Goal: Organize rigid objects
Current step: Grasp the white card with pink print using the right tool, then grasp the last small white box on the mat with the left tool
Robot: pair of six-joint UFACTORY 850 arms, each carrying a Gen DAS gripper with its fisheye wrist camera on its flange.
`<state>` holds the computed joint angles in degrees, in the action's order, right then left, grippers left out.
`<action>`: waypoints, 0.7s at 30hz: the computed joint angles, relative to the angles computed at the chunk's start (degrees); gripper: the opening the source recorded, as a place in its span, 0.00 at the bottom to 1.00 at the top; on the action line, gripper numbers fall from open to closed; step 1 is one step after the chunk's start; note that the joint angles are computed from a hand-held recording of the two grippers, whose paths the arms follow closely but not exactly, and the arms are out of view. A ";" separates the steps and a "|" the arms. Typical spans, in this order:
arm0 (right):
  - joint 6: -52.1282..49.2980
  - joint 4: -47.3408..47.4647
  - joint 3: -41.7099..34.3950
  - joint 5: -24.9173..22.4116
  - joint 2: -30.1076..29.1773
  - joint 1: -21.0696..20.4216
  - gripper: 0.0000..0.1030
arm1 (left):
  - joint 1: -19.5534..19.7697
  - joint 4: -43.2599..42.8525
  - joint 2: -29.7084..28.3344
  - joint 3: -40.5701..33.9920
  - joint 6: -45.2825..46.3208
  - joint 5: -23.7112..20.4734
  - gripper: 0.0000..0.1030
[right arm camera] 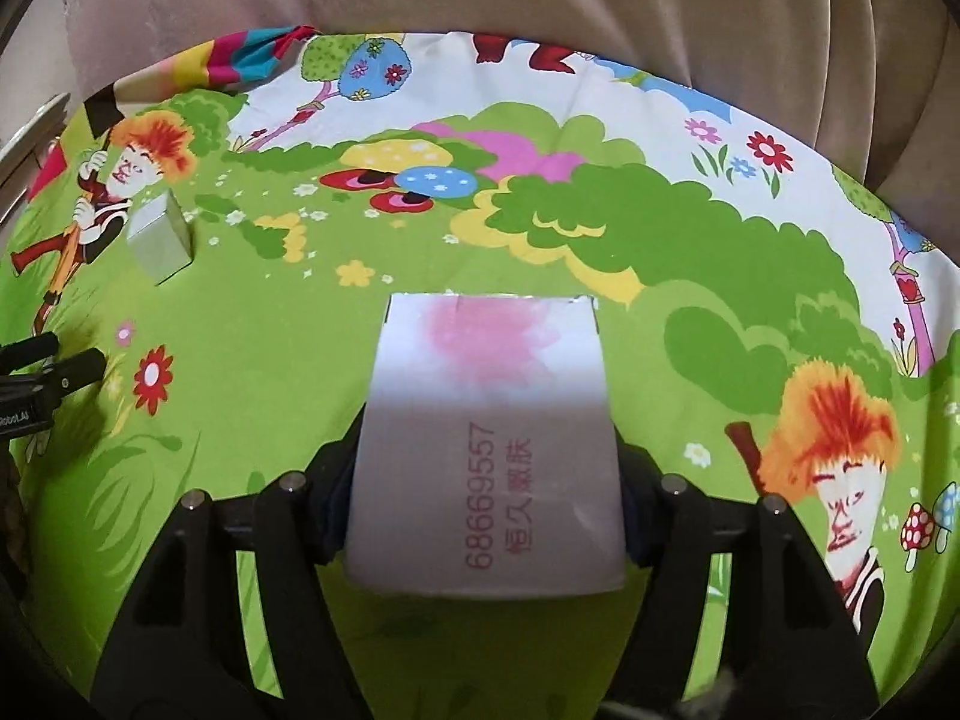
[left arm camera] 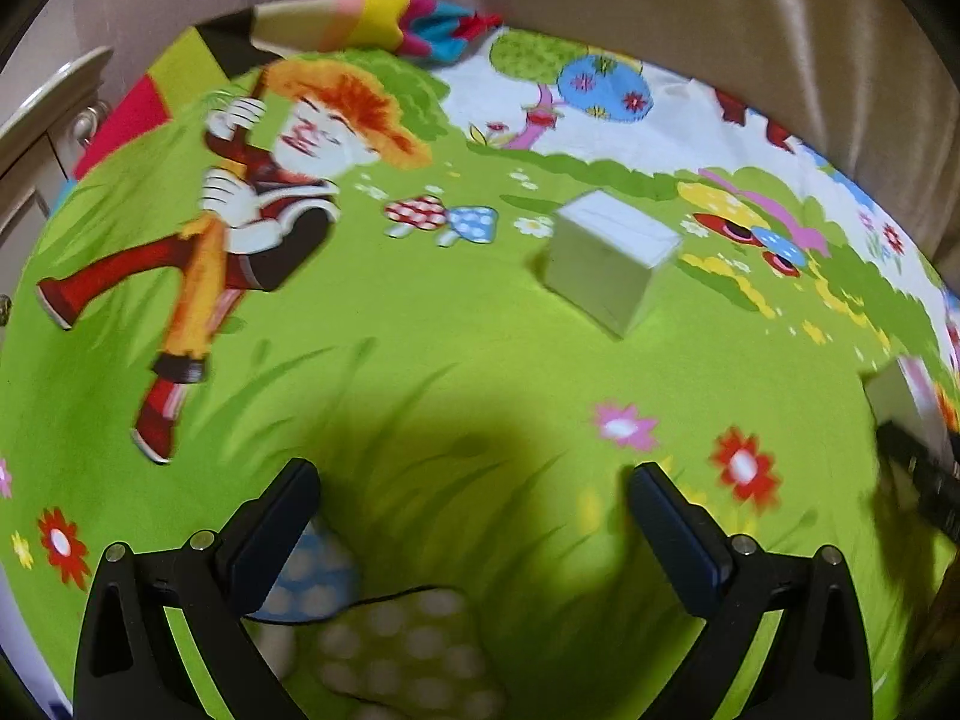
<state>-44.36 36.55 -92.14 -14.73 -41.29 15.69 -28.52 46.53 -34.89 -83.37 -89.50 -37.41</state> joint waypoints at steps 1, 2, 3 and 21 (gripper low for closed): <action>-0.75 0.83 0.16 -0.02 0.04 -0.11 0.69 | 0.24 -1.59 -1.33 -2.32 1.49 0.77 1.00; -1.12 1.26 0.20 -0.08 0.05 -0.19 0.69 | 0.43 -2.04 -2.23 -3.75 1.89 1.58 1.00; -1.51 1.62 0.39 0.04 0.11 -0.21 0.69 | 0.66 -2.39 -3.89 -6.33 1.98 1.96 1.00; -2.80 3.09 0.43 -0.14 0.06 -0.31 0.69 | -3.07 13.51 -0.37 0.53 -0.28 9.71 0.53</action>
<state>-47.16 39.64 -91.71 -14.88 -41.23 15.38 -31.59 60.04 -35.26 -82.83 -89.78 -27.70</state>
